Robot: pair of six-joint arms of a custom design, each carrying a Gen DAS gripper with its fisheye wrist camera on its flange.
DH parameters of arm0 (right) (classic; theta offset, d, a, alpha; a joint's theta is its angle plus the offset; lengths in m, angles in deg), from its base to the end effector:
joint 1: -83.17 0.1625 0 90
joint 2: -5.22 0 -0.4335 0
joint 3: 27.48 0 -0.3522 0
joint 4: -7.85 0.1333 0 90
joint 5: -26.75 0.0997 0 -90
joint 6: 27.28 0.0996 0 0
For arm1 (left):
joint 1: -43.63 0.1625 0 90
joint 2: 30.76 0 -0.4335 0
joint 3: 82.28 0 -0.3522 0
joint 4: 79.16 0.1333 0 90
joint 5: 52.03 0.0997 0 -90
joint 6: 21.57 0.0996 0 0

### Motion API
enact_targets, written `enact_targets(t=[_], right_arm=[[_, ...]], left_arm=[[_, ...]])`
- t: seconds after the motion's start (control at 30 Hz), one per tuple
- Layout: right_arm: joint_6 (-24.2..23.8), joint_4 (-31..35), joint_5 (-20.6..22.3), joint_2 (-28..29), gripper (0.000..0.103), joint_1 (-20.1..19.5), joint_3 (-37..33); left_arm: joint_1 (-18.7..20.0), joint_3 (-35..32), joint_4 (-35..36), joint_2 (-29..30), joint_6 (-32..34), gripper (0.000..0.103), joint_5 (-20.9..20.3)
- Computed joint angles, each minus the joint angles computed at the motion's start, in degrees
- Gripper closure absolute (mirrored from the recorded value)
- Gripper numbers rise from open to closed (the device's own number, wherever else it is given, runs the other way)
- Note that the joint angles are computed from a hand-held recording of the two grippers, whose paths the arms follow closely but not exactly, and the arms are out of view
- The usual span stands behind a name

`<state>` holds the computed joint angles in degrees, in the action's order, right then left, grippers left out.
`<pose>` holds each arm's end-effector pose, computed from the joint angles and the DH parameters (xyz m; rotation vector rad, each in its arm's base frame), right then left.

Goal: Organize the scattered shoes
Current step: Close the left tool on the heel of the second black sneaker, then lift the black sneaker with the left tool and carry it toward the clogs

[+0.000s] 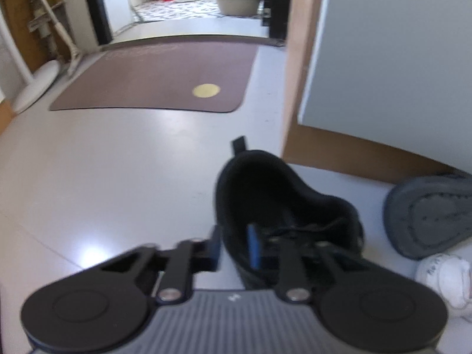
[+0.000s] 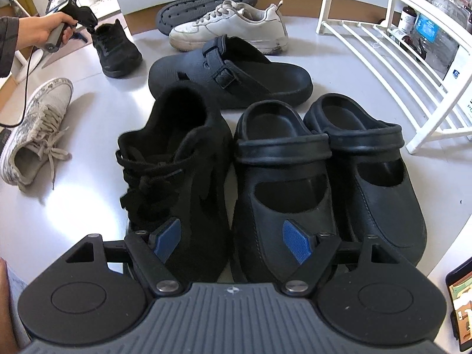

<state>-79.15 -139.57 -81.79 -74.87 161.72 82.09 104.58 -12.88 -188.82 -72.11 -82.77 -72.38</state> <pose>-0.0023 -0.5235 0.3795 0.7981 -2.4733 0.3274 -0.1562 -0.7481 0.2345 -0.4624 1.9787 -0.8954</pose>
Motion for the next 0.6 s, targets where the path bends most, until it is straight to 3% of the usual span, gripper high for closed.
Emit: enact_targets(t=[0.27,0.47,0.5,0.53,0.6], right_arm=[[-0.5,-0.1,0.4,0.1,0.023,0.2,0.2],[0.1,-0.3,2.1,-0.3,0.023,0.7,0.9],[0.3,-0.3,2.4,-0.4,0.023,0.7,1.1],[0.4,-0.3,2.7,-0.5,0.023,0.8,1.2],[0.6,-0.5,3.0,-0.6,0.023,0.9,1.4]], left_arm=[[-0.7,0.7,2.4,-0.8,1.0,0.094,-3.2],[-2.2,4.6,-0.9,-2.1,8.5,0.093,-6.4],[-2.4,5.1,-1.7,-2.6,9.0,0.095,-7.6],[-2.6,5.7,-3.6,-3.0,10.1,0.102,-8.3],[-3.4,6.6,-7.9,-3.1,14.6,0.102,-8.1]])
